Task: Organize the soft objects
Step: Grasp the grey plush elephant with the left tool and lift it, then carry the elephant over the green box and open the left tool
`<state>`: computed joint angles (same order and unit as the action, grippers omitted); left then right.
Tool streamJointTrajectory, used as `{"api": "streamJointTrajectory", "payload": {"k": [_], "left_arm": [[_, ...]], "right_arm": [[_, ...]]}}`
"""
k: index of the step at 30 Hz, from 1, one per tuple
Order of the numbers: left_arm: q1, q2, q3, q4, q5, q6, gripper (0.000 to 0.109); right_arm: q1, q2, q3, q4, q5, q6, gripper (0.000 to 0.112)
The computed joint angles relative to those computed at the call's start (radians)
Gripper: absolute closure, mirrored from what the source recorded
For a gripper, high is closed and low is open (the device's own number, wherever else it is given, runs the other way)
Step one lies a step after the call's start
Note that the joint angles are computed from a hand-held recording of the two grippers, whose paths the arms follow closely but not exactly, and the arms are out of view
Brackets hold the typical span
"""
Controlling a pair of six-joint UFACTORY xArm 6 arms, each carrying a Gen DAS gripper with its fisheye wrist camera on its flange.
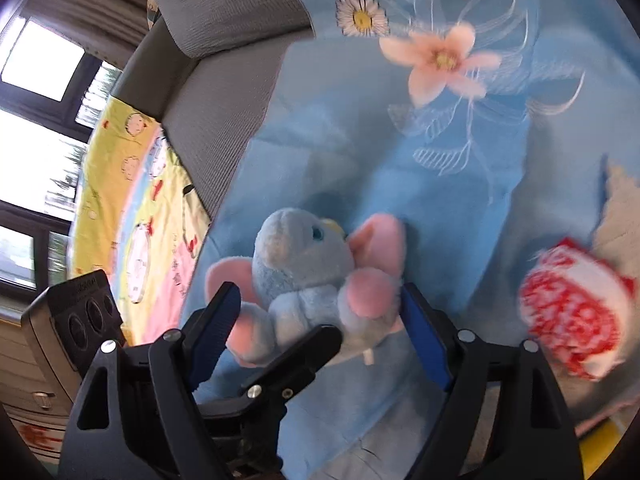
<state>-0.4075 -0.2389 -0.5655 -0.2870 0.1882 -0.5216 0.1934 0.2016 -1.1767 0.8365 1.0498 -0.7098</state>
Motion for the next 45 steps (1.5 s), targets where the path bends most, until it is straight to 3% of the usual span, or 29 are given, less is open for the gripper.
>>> {"api": "streamJointTrajectory", "payload": {"k": [3,8,11,17,21,26,34,37,45], "left_arm": [[0.0,-0.008,0.01,0.044,-0.015,-0.025,0.046],[0.009,-0.054,0.027,0.351,-0.013,-0.266,0.047],[-0.006,-0.094,0.03,0.568,-0.021,-0.427,0.047],[-0.09,-0.154,-0.002,0.912,0.002,-0.716,0.047],[-0.166,-0.148,-0.061,1.093,0.009,-0.824,0.047],[-0.296,-0.061,-0.192,1.207,0.063,-0.905,0.047],[-0.463,0.099,-0.401,1.237,0.1,-0.858,0.047],[-0.504,0.165,-0.481,1.276,0.113,-0.868,0.047],[-0.577,0.367,-0.704,1.167,0.081,-0.719,0.047]], "right_arm": [[-0.004,0.018,0.006,0.037,0.037,-0.009,0.032],[-0.011,-0.043,0.067,0.086,0.005,-0.054,0.048],[-0.047,-0.099,0.118,0.132,0.019,-0.08,0.05],[-0.14,-0.288,0.26,0.175,0.031,-0.152,0.05],[-0.244,-0.415,0.34,0.19,0.065,-0.194,0.05],[-0.472,-0.529,0.435,0.229,0.177,-0.267,0.051],[-0.826,-0.585,0.475,0.235,0.332,-0.375,0.05],[-0.924,-0.564,0.463,0.256,0.368,-0.42,0.05],[-1.101,-0.486,0.402,0.276,0.393,-0.434,0.049]]}}
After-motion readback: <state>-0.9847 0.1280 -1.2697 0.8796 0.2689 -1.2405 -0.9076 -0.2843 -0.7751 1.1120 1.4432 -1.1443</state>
